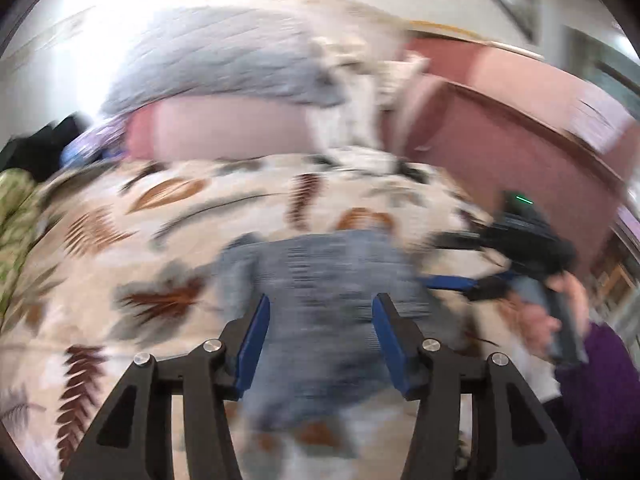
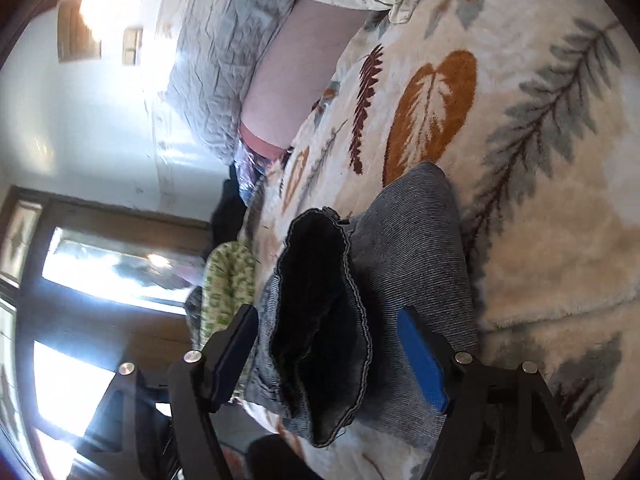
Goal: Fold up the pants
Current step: 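Lift and fold the held jeans over again with both grippers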
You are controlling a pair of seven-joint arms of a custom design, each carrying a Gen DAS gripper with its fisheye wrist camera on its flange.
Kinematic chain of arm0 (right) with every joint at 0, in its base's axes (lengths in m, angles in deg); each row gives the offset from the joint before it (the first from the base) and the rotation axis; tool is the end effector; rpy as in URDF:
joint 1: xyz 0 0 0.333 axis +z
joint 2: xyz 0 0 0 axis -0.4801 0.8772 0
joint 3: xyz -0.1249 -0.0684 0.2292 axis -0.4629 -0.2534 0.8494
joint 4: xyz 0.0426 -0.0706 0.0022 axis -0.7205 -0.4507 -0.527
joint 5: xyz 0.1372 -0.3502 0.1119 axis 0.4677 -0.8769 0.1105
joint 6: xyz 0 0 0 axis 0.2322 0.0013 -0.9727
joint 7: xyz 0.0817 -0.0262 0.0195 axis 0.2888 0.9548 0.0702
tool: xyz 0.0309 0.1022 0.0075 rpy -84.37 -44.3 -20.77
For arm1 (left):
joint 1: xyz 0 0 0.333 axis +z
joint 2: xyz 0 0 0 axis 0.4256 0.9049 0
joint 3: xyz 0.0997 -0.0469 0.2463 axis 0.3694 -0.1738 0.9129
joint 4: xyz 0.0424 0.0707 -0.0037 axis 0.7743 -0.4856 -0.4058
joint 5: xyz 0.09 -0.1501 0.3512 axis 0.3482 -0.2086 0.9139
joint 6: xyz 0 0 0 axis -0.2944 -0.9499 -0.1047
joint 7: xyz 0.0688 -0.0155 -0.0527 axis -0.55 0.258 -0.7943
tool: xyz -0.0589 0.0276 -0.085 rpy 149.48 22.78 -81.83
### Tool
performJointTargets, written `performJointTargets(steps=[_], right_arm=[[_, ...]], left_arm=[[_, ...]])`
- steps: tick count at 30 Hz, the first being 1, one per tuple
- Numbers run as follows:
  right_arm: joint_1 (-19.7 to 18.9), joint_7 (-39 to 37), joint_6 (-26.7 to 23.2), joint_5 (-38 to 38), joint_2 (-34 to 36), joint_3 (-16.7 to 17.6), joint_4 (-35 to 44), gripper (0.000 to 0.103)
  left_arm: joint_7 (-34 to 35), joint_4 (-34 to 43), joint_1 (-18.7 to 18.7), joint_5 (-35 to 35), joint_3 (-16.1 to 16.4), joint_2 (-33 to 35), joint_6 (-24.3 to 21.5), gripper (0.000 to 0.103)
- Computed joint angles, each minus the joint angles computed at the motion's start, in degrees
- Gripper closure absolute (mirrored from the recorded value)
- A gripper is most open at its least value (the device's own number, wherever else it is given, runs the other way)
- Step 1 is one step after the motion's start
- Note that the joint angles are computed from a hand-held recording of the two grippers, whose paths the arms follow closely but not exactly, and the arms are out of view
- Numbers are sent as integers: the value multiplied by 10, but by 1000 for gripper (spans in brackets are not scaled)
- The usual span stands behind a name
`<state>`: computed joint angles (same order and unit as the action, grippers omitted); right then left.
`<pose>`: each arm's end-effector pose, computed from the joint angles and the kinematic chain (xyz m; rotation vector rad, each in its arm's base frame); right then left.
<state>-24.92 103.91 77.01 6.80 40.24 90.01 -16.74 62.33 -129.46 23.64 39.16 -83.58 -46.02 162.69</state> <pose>0.6229 0.1117 0.4857 -1.2242 1.5833 0.6899 0.5044 -0.0011 0.5732 -1.6125 1.9585 -1.0742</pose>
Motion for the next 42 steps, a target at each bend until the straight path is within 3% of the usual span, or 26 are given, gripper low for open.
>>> performJointTargets(steps=[2,6,11,16,18,20,21,24,28,33,38,40,42], right_arm=[[-4,-4,-11,21,0,0,-4,28],[2,11,-29,-6,17,4,21,28],[14,42,-44,-91,52,20,70,24],[12,12,-36,-69,57,37,81,18],[24,25,-23,-104,61,39,89,19],[45,57,3,-180,60,36,95,46],[56,76,12,-227,62,36,101,83],[83,104,71,-316,37,41,80,86],[87,85,148,-308,-13,42,28,88],[91,96,205,-320,-42,27,-1,88],[86,183,199,-402,-23,12,11,88],[86,227,188,-459,-10,8,18,88],[86,251,156,-504,17,11,43,87]], left_arm=[[-38,6,26,34,-8,22,16,49],[-47,32,31,-1,13,71,-24,49],[7,11,32,-41,9,72,-34,49],[41,6,24,-51,-2,75,-25,49],[47,0,23,-50,-5,71,-20,49],[52,-8,22,-38,-11,66,-5,48],[56,-10,20,-37,-11,65,-2,48],[54,-6,17,-39,-8,68,-9,48],[58,1,12,-54,-5,69,-22,48],[85,-3,-9,-72,-15,59,5,46],[159,-2,-34,-125,-4,50,-6,46],[149,-14,-28,-106,-16,43,23,45],[122,-6,-20,-83,-17,55,8,41]])
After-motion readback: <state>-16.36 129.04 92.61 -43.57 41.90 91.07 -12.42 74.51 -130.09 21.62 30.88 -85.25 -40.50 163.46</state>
